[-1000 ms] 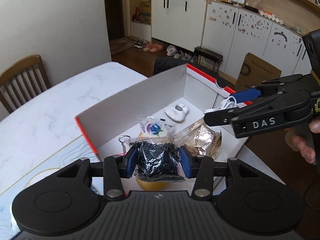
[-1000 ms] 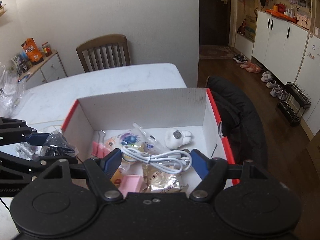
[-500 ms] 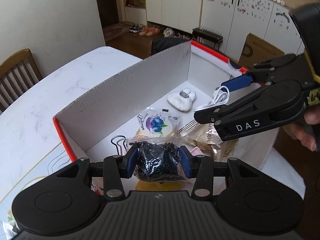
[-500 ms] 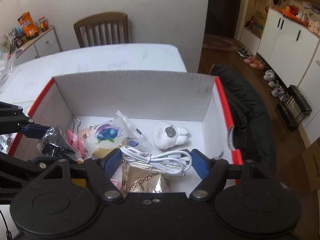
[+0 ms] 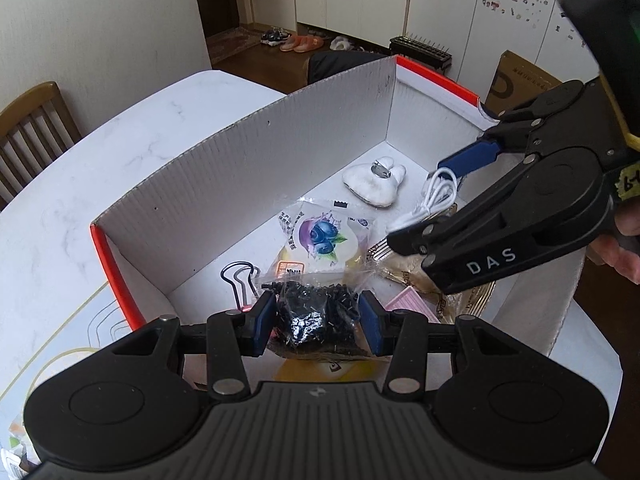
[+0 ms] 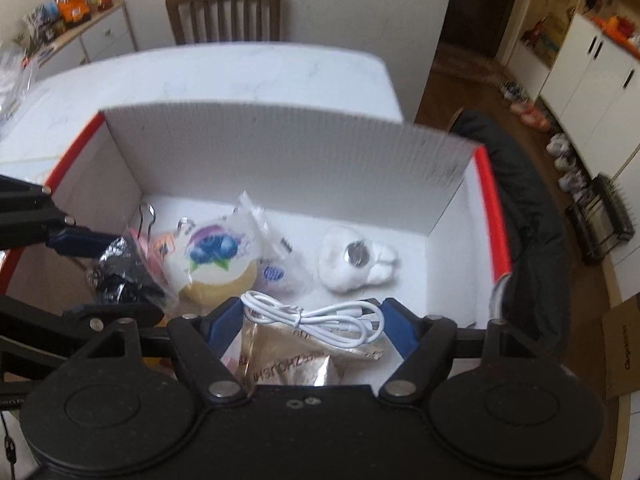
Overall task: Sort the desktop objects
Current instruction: 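Open both tools to drop the parts bag and cable in the box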
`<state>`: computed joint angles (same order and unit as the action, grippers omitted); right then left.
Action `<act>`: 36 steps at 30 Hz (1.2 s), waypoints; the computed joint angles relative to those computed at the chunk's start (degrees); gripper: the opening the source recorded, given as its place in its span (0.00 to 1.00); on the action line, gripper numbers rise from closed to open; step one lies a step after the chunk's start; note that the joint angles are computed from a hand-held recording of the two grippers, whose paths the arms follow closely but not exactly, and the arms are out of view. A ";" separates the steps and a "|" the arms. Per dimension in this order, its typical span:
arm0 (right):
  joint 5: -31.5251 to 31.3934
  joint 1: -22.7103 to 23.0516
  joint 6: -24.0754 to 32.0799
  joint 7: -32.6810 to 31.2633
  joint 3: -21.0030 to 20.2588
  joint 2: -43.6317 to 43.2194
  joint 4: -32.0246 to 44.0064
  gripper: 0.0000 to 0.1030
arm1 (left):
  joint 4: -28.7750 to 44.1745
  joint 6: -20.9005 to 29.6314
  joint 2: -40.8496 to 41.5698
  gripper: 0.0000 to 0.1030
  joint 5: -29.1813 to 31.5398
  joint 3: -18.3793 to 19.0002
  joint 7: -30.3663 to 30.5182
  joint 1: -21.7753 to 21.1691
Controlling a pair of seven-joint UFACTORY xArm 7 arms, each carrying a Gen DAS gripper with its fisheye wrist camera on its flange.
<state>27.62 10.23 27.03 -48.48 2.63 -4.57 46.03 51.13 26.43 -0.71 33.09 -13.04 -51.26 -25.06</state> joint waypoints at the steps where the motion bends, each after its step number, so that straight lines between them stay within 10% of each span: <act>1: -0.42 -0.09 0.54 0.35 0.00 0.20 0.34 0.73 | 0.04 0.12 0.08 0.43 -0.19 0.00 0.16 -0.01; 14: 2.51 -0.34 2.10 -1.81 -0.64 -1.39 -0.15 0.78 | -1.68 -2.08 -1.74 0.62 0.06 -0.20 -1.79 0.53; 36: 10.64 3.43 8.02 -4.36 -5.88 -17.28 -6.35 0.83 | -10.88 -4.61 -16.96 0.62 0.48 -7.07 -8.96 6.04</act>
